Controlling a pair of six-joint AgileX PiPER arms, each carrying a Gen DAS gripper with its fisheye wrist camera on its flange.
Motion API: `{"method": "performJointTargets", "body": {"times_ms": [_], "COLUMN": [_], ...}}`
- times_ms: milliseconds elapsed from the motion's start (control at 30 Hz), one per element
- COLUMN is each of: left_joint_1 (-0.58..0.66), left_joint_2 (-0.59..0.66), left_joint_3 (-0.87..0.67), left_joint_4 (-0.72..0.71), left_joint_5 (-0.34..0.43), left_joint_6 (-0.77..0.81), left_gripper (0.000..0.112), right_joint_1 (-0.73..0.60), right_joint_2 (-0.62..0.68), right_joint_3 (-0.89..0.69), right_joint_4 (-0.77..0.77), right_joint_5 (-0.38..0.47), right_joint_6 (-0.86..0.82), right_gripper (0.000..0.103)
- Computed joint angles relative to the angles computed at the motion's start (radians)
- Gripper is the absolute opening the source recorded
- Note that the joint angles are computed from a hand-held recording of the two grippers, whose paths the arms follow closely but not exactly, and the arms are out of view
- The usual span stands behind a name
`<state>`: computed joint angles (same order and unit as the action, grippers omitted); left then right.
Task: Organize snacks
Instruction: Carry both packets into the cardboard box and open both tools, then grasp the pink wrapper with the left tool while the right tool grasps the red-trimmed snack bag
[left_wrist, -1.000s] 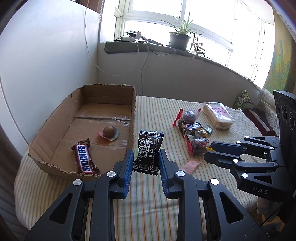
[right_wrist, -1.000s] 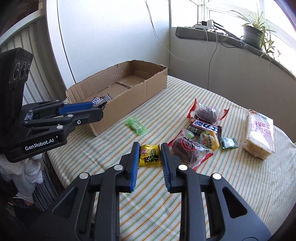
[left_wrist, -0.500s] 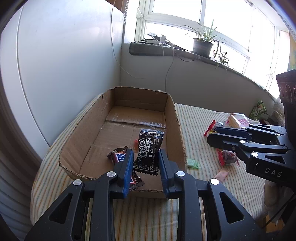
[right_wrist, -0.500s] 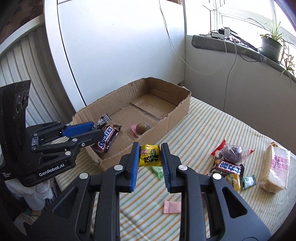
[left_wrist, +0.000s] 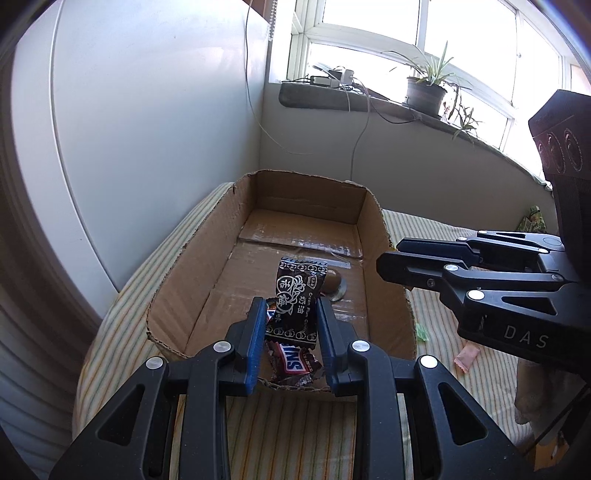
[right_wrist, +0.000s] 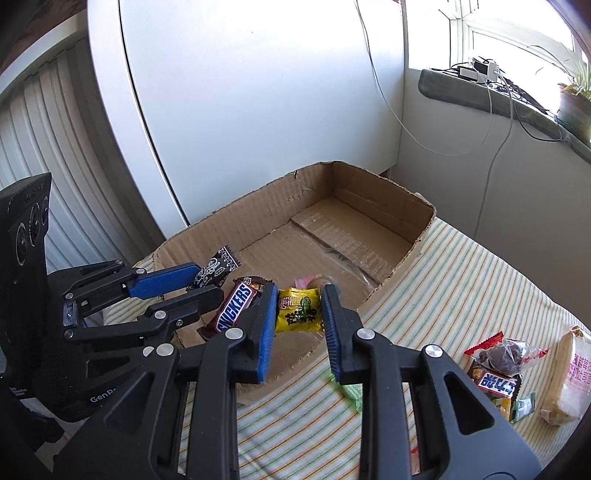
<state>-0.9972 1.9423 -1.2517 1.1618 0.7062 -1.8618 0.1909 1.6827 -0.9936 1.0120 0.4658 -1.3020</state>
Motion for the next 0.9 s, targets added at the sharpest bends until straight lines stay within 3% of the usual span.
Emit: {"method": "performJointTargets", "body": {"times_ms": [100,167,267,433,900], "left_joint_1": [0.003,0.004,0.003,-0.005,-0.053], "left_joint_2": [0.001,0.002,0.002,-0.005,0.011], "left_joint_3": [-0.002,-0.002,0.000,0.006,-0.051], "left_joint_4": [-0.012,-0.013,-0.013,-0.012,-0.025], "left_joint_5": [0.005,0.010,0.020,0.027,0.037], "left_joint_6": [0.010,0.009,0.004,-0.005,0.017], "left_gripper": [0.026,0.026,0.033,0.034,0.034], "right_joint_1": [0.000,-0.002,-0.008,-0.024,-0.179], "right_joint_2": [0.011,0.011,0.004,-0.020,-0.088], "right_joint_3": [-0.009,-0.010,-0.005,0.015,0.072], "right_joint_4": [0.003,0.010,0.016,0.014,-0.008], "right_joint_5": [0.007,0.007,0.007,0.003,0.068], "right_joint_6": [0.001,-0.008,-0.018,-0.020,-0.059], "right_gripper": [0.032,0.043,0.052,0.061,0.063]}}
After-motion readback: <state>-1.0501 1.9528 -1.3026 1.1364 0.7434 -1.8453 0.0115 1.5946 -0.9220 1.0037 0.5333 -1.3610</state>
